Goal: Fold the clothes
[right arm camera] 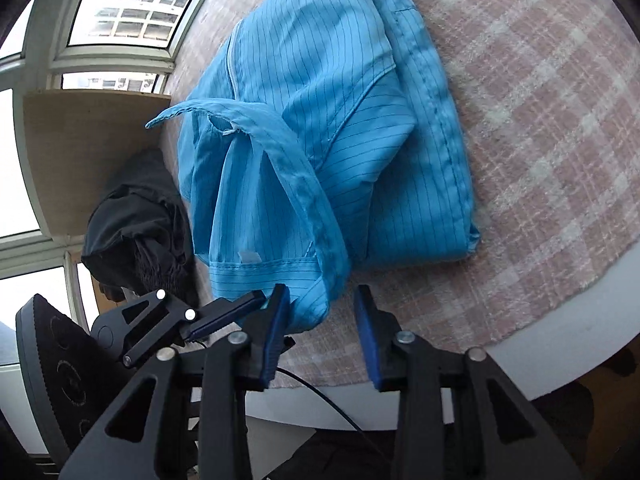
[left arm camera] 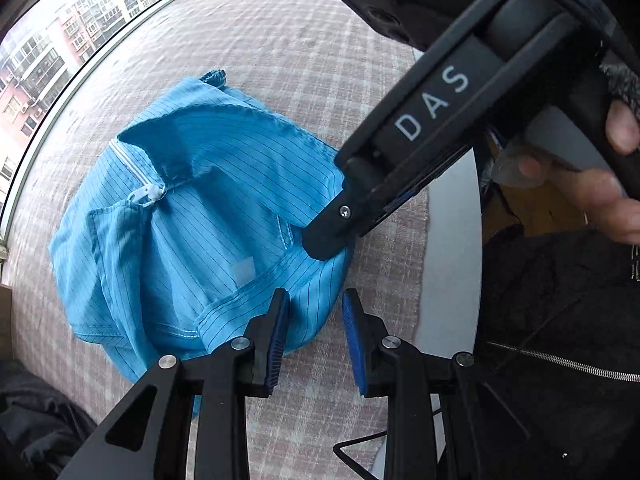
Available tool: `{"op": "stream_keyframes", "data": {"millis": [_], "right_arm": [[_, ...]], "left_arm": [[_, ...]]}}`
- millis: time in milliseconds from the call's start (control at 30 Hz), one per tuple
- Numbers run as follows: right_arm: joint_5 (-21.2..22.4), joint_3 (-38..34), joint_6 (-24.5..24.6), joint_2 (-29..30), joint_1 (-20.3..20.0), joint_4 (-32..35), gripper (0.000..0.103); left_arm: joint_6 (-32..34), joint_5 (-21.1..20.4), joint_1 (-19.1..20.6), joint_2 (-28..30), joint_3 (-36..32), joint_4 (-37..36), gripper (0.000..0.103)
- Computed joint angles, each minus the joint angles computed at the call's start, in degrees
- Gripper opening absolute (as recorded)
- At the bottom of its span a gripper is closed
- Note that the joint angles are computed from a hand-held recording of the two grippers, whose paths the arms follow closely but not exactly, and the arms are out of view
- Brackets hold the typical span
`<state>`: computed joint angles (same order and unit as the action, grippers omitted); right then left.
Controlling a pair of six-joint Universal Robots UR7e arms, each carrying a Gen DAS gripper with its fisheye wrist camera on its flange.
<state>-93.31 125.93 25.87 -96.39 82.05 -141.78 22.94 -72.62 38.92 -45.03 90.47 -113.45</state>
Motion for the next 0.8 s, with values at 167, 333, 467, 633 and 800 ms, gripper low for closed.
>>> {"op": "stream_keyframes", "data": {"millis": [167,333,467,633,800], "right_arm": [[5.2,4.6,-1.2,-0.7,-1.4,-12.7,0.008],[-0.2,5.0,-7.5,3.7,2.2,-30.9,0.006],[-7.0,-1.5,-11.7,8.7,3.8,-25.5,0.006],[-16.1,-8.3,-8.8,6.2,6.6,-3.4,0.011],[-18.7,-8.4,-10.4,2.3,7.8,5.7,0.016]], "left_arm": [[-0.1,-1.6,1.4,-0.3,0.1,-0.8,0.026],[-0.7,-2.4,2.7,0.4,-0.6,-2.7,0.026],[-1.6,-2.3,4.0,1.9,-2.6,-2.3,0.026],[-1.2,-3.2,4.9,-1.9,-1.7,-1.7,0.026],[-0.6,-3.4,4.2,-1.5,-2.7,-2.3,0.027]]}}
